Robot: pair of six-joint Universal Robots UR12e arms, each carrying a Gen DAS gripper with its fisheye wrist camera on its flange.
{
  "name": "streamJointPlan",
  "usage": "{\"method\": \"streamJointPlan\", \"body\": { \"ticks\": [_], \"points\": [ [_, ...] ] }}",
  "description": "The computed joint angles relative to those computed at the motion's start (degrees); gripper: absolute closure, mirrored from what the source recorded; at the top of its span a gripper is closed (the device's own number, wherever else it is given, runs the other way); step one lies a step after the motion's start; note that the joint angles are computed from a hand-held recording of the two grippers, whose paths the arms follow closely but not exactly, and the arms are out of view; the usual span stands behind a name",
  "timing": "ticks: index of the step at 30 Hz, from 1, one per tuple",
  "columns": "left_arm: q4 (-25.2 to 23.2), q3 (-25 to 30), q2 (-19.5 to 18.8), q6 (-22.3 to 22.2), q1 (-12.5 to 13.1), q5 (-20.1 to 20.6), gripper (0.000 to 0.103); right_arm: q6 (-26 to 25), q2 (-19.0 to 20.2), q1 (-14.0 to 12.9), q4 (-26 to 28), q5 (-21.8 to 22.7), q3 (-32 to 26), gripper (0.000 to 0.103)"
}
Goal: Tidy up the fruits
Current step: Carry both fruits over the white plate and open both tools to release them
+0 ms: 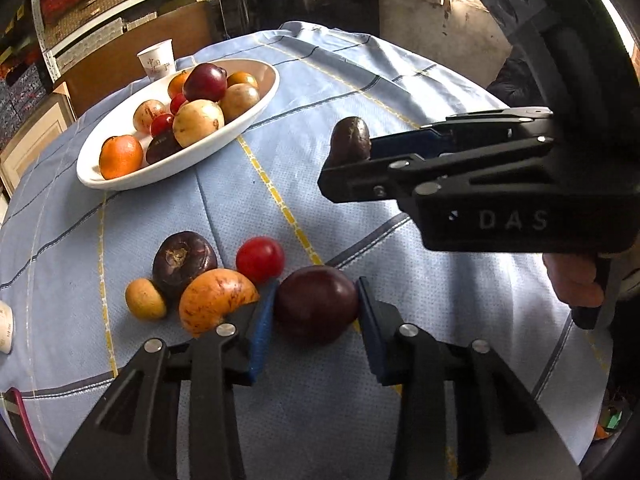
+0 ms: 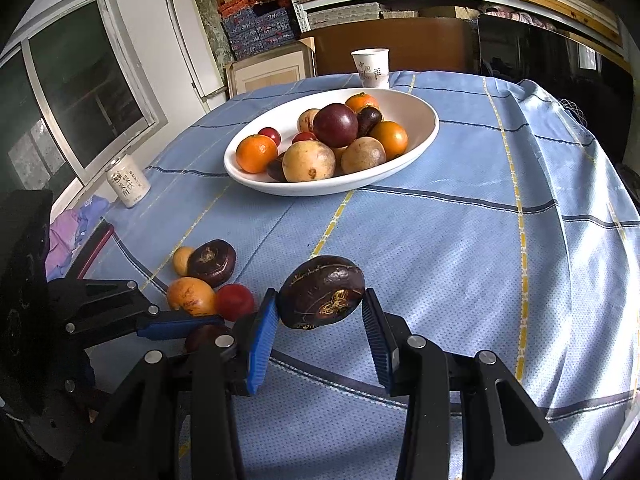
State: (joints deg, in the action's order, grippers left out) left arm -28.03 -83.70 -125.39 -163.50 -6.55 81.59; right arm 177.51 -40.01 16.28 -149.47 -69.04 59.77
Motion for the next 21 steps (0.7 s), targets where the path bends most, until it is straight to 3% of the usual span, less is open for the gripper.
{"method": "streamJointPlan", "body": {
  "ticks": [11,16,21],
  "points": [
    [5.50,-2.32,1.38,-0.65,0.15,-0.22,0.065,-1.18,0.24,0.18,0.25,-0.31,-0.23,0.060],
    [7.84,-2.73,2.07,-3.03,1.05,-1.99,0.065,-1.35,0.30,0.10,-1.39,0.73,-0.07,0.060],
    [8.06,-0.69,1.54,-5.35,1.64,1.54,0.065,-0.27,0.34,-0.01,-4.96,1.95,-0.49,0.060]
  ]
}}
